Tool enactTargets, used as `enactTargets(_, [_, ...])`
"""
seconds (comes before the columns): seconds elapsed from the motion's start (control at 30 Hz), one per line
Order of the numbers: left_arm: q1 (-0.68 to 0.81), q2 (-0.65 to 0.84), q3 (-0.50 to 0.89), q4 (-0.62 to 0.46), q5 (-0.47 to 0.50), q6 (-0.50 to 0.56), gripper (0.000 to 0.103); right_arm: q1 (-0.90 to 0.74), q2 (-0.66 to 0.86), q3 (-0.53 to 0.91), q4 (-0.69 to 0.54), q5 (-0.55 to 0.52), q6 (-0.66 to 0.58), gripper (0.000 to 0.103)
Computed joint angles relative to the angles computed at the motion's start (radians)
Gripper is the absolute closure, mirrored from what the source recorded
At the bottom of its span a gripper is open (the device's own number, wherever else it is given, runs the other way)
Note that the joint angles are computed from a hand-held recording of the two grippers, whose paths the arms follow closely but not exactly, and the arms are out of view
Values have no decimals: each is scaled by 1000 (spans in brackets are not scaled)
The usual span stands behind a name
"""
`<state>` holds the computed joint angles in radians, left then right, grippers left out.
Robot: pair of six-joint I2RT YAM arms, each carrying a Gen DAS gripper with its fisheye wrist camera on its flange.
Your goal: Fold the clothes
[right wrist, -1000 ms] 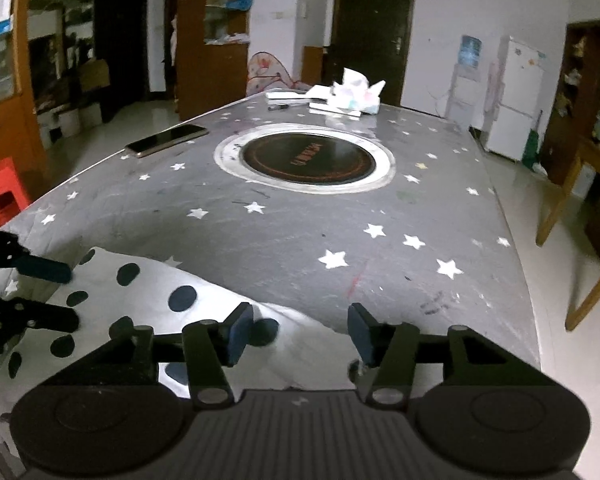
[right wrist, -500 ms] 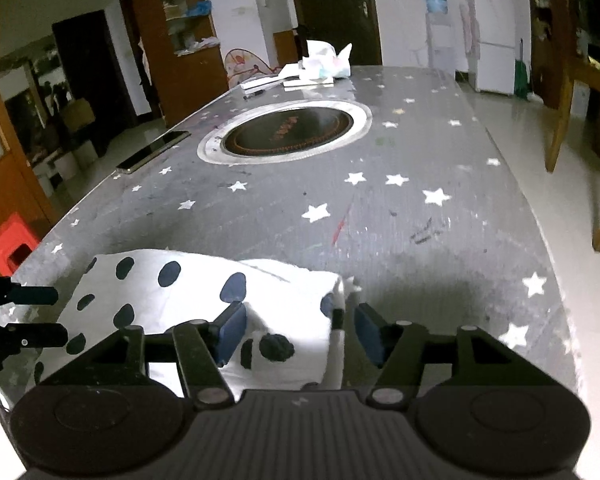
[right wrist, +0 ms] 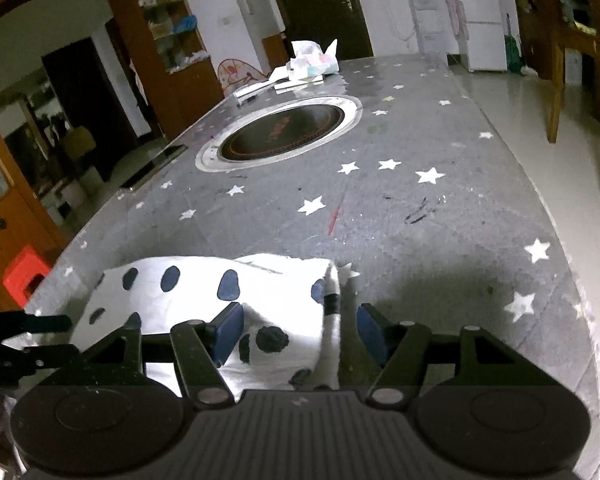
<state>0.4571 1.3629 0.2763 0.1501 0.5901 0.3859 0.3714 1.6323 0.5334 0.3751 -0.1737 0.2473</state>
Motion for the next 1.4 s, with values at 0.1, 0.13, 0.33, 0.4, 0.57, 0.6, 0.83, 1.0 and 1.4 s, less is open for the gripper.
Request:
enactTargets(0.1, [2, 21, 4, 16, -4, -1, 19, -2, -5, -14, 15, -4, 4, 39])
enactTargets(0.13, [1, 26, 5, 19, -6, 0, 19, -5, -7, -19, 22, -10, 9, 39])
enactTargets(0.33, [-17, 63, 10, 54, -26, -6, 20, -12, 23, -19, 32, -22, 11, 39])
enactTargets(0.4, [-27, 76, 18, 66, -35, -13, 21, -13, 41, -22, 47, -29, 23, 39])
enactTargets(0.57, [-51, 118, 43, 100, -62, -29, 21, -5, 22, -50, 52, -50, 34, 55])
enactTargets(0.6, [-55, 123, 46, 104, -67, -29, 21, 0, 11, -57, 46, -43, 34, 57])
enactTargets(0.83, [-45, 116, 61, 65, -40, -33, 25, 24, -123, -140, -29, -21, 70, 61])
enactTargets(1.0, [-29, 90, 54, 24, -12, -32, 38, 25, -193, -200, -19, -8, 93, 56])
enactTargets(1.4, [-34, 118, 97, -57, 50, -62, 89, 24, -101, -218, 146, -14, 151, 68])
